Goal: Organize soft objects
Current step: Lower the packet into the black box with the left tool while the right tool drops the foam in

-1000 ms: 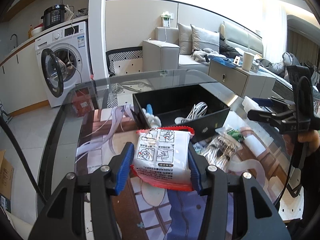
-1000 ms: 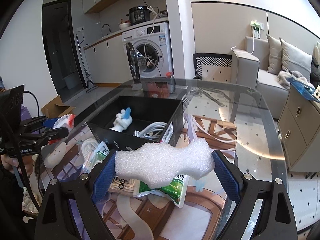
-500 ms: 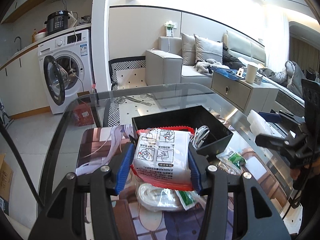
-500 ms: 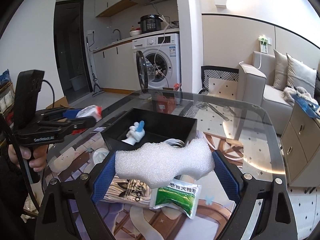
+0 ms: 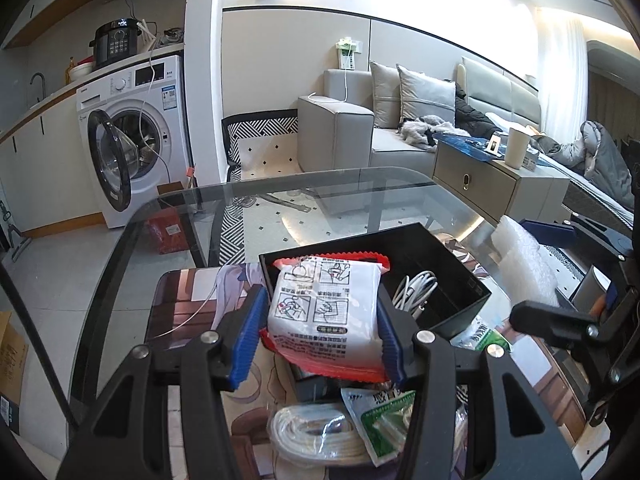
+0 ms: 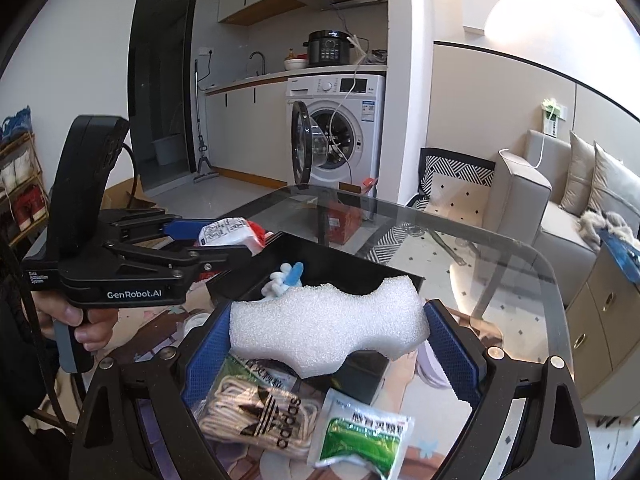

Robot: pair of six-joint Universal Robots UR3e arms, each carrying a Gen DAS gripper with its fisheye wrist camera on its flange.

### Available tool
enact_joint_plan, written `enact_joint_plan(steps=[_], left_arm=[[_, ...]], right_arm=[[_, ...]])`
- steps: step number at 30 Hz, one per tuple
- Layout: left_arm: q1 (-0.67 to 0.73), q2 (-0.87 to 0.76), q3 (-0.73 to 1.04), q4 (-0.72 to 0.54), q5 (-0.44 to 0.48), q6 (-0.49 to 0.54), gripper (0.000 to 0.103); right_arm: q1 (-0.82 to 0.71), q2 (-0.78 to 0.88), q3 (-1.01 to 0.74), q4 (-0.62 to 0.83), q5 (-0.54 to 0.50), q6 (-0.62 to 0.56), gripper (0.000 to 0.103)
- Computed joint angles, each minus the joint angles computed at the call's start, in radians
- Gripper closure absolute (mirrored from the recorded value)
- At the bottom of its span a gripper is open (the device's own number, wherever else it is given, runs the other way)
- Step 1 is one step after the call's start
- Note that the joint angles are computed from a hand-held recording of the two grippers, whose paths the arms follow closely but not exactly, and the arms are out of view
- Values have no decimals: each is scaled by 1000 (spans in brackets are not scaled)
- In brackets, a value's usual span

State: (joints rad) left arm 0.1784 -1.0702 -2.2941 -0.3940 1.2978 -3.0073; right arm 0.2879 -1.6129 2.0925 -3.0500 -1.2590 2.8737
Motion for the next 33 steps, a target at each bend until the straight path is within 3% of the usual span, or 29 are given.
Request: enact_joint_plan(steps=[12, 33], left_arm=[[-47, -138, 26, 140, 29, -19, 52], [-85, -309, 81, 230, 72, -56, 51]], right_arm=[[33, 211, -150, -47, -32, -8, 10], [26, 339, -252, -54, -11, -81, 10]])
